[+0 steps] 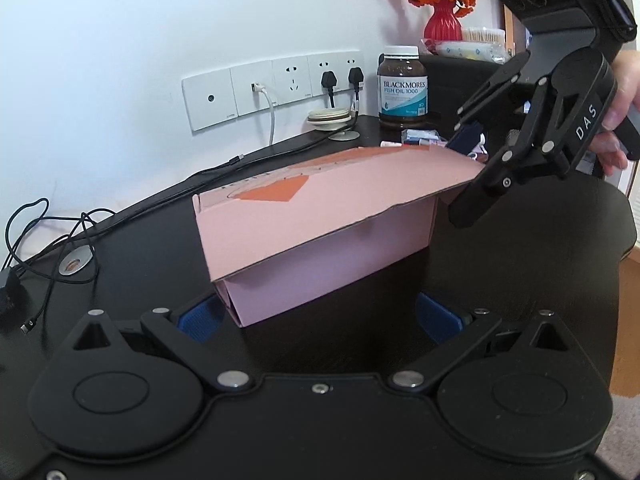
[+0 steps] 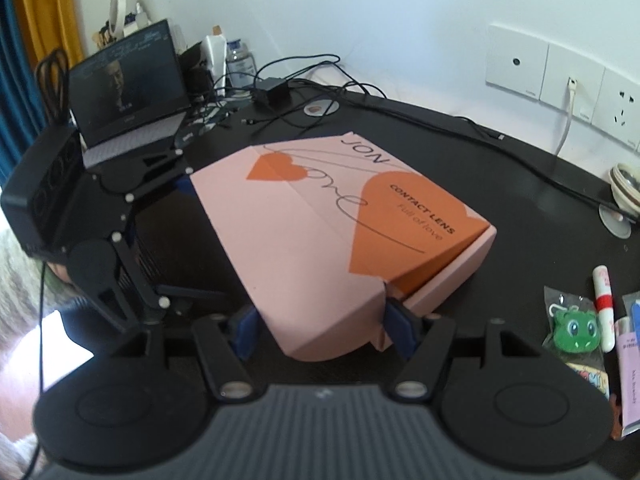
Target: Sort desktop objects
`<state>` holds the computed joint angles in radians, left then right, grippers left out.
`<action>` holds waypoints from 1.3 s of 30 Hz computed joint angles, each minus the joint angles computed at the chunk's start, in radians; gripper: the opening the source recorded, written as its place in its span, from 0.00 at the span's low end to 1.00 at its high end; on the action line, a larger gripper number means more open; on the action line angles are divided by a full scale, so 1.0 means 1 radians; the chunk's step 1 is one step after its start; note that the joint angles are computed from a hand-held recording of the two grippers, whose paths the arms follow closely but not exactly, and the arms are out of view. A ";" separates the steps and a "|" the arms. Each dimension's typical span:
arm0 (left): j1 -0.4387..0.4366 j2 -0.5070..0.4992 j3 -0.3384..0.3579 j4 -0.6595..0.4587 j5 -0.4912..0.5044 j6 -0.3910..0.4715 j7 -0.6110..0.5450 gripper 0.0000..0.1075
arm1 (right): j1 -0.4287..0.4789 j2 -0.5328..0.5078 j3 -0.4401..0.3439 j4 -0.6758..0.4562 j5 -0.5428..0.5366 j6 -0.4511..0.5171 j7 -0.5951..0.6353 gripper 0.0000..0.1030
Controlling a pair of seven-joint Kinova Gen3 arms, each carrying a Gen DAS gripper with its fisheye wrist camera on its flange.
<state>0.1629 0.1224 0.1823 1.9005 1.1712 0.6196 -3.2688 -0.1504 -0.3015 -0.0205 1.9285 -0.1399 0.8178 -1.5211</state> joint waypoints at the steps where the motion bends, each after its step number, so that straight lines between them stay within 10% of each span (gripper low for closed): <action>1: 0.003 -0.001 0.002 0.004 0.001 -0.010 -0.005 0.96 | 0.001 -0.003 -0.004 0.005 0.005 -0.006 -0.001 0.62; 15: 0.008 0.002 0.008 0.003 -0.007 -0.036 0.006 0.96 | 0.016 -0.031 -0.142 0.054 0.205 -0.060 -0.136 0.63; 24: -0.009 0.007 0.002 0.007 0.035 -0.010 -0.025 0.96 | -0.025 -0.144 -0.090 0.130 0.169 -0.121 -0.053 0.71; 29: -0.008 0.007 0.000 0.019 0.062 0.002 -0.076 0.96 | 0.042 -0.225 -0.196 0.297 0.221 -0.302 -0.154 0.72; 39: -0.006 0.007 -0.007 0.033 0.096 0.027 -0.121 0.96 | 0.050 -0.263 -0.118 0.470 0.111 -0.597 -0.276 0.73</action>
